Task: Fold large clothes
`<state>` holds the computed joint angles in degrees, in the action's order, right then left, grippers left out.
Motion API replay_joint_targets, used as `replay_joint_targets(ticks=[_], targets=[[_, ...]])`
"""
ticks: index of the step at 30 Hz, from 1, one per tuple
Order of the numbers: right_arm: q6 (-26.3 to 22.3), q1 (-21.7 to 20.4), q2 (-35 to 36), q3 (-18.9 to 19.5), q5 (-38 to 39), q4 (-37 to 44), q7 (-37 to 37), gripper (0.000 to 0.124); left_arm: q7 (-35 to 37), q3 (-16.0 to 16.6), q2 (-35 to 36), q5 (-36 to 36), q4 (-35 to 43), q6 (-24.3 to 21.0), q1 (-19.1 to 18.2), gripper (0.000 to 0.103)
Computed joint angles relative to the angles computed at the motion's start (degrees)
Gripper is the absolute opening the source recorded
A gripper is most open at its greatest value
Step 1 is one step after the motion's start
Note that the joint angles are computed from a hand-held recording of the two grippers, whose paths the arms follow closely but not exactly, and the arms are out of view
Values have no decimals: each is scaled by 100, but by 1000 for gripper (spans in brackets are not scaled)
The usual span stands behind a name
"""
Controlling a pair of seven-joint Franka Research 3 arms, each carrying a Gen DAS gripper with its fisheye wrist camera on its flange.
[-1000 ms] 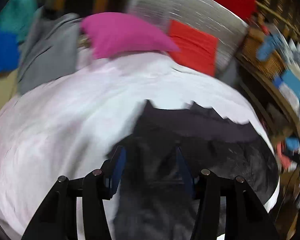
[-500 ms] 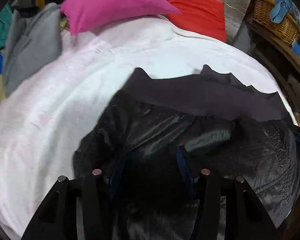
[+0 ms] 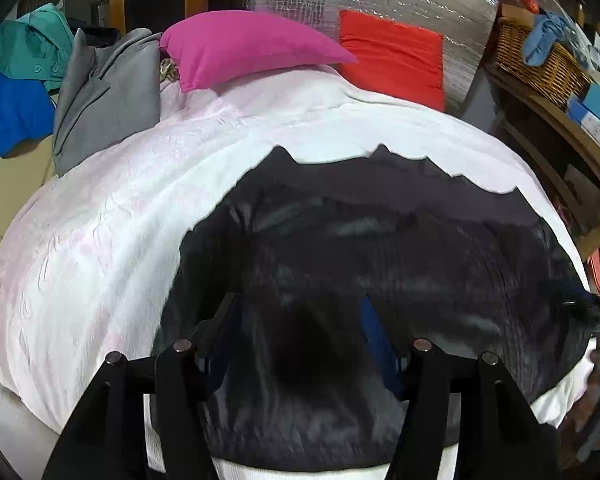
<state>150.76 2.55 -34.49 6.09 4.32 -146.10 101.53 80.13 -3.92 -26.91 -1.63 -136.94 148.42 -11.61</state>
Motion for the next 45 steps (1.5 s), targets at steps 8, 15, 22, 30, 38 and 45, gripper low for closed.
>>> replay_joint_targets(ticks=[8,15,22,30,38,45], targets=[[-174,-101,-460,323,-364,-229,604,78,-252,-188,-206,287,-351,-107,41,63],[-161,-254,-843,683,-771,-600,783,85,-609,-368,-297,603,-534,73,76,64],[-321,-171,-955,551,-822,-620,980,89,-882,-492,-311,1159,-572,-66,100,69],[-451,266,-2088,360,-129,-1067,1133,103,-797,-451,-1133,1061,-855,114,-220,82],[-979,113,-3418,874,-255,-1535,1542,103,-947,-514,-1440,1154,-927,140,-433,86],[-1229,46,-3762,1073,-582,-1501,1610,103,-1042,-507,-1484,1077,-897,-28,-523,86]])
